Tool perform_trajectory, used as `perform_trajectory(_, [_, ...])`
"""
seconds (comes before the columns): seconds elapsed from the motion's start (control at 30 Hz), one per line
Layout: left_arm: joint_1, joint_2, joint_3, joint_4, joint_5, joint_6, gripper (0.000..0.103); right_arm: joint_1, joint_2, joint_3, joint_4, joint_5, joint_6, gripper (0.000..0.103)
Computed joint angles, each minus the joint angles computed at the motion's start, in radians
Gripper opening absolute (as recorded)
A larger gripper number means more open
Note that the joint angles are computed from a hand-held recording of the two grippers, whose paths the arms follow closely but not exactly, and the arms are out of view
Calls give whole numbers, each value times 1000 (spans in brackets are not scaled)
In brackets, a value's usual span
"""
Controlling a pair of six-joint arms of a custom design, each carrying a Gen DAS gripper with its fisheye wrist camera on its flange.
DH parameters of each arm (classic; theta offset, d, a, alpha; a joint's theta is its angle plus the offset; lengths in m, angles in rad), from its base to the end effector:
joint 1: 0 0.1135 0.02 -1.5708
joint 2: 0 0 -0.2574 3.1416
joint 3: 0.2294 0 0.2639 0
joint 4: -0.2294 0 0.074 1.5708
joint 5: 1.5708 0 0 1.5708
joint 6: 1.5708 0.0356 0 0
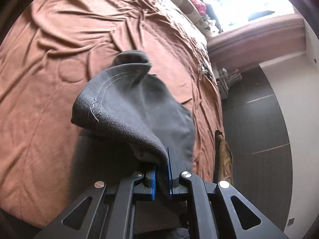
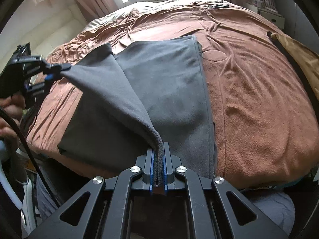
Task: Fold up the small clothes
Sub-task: 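Lift and fold the side edge toward the right tool with the left tool while the right tool holds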
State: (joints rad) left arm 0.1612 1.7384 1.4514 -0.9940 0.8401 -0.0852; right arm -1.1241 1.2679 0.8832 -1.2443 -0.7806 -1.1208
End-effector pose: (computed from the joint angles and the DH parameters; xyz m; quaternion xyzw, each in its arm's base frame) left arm 0.3540 0.0307 0.2584 -0.0526 0.9039 -0.3982 0.1471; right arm 0.1082 -0.1679 0.2192 0.0126 0.9244 0.1891 0.3311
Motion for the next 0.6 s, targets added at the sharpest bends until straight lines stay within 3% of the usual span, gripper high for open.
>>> perform_trajectory(0.6, [-238, 282, 415, -73, -48, 10, 9, -55, 267, 125, -101, -83, -69, 3])
